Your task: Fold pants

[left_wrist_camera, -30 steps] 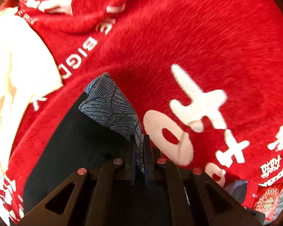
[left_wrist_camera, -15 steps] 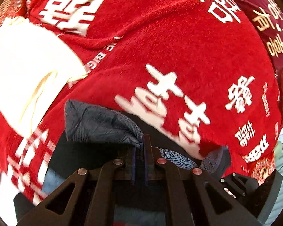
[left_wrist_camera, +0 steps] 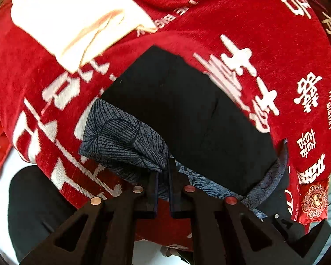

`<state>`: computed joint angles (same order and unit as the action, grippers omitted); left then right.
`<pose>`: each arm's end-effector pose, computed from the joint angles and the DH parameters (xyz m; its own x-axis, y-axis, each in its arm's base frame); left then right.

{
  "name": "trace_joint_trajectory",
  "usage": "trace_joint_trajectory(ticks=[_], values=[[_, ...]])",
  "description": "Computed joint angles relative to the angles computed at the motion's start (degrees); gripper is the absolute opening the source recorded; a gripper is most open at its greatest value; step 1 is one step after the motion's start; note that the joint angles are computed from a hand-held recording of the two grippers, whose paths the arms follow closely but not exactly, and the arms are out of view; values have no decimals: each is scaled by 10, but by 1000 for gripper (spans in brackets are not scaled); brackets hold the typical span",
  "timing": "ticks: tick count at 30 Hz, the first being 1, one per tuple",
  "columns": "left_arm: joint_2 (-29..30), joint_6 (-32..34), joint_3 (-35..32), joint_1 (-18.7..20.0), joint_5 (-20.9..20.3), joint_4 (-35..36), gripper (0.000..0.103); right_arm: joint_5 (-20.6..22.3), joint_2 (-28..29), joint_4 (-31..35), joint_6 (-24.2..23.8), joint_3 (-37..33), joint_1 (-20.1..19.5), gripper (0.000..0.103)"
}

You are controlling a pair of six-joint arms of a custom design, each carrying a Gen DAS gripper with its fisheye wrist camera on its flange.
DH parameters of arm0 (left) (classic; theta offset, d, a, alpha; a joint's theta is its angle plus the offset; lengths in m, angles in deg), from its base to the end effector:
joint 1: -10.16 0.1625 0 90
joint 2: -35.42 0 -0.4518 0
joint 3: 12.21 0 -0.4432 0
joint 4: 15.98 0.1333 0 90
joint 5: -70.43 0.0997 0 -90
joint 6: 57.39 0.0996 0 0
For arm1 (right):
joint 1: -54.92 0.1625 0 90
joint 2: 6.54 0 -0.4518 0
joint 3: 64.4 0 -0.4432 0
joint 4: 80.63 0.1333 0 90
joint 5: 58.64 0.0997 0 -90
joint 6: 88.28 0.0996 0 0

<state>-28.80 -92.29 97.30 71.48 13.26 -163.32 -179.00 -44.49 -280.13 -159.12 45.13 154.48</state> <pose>-0.1348 -0.6367 0.1933 -0.9177 -0.2416 -0.3154 -0.0679 0.8776 -0.4746 0.1861 -0.6053 0.0133 -0.1724 -0.6813 0.7114 -0.8955 0.4093 0.1749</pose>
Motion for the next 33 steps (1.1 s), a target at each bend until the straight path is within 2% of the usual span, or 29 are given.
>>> trace_joint_trajectory(ticks=[3,4,6,7,9,10,12,13,14,16,18,21,24,27,28,30,33], values=[[-4,5,2,0,2,-3,17,13,-10,3,15,13,6,6],[0,-12,-6,8,1,28,22,2,1,-10,9,11,7,6],[2,-32,-10,19,-11,55,23,-24,19,-8,12,-1,6,6],[-5,-39,0,19,-15,46,23,-30,24,-5,26,-6,5,6],[-20,-38,12,10,4,50,24,-18,9,15,59,0,6,10],[-27,-46,15,-1,33,70,27,-6,-5,30,77,7,7,14],[-38,-53,22,-14,69,78,31,27,-36,53,102,24,7,53],[-42,-53,25,-18,74,76,33,41,-50,55,114,32,7,90],[-45,-49,25,-22,79,69,34,62,-63,40,121,42,6,99],[-39,-26,20,-29,81,42,37,106,-87,42,145,51,2,98],[-19,3,4,-32,72,18,44,102,-88,59,177,34,4,99],[21,57,-25,-36,51,-15,48,87,-64,74,200,-6,3,99],[65,87,-71,-29,24,7,48,45,-39,115,238,-44,-6,98],[98,90,-97,-18,12,63,49,6,-39,168,289,-54,-23,98],[103,91,-91,-16,17,64,49,9,-50,168,299,-38,-31,99],[101,123,-68,-26,40,19,52,20,-72,141,286,-3,-37,99],[106,129,-69,-41,67,52,59,29,-111,127,295,31,-41,98]])
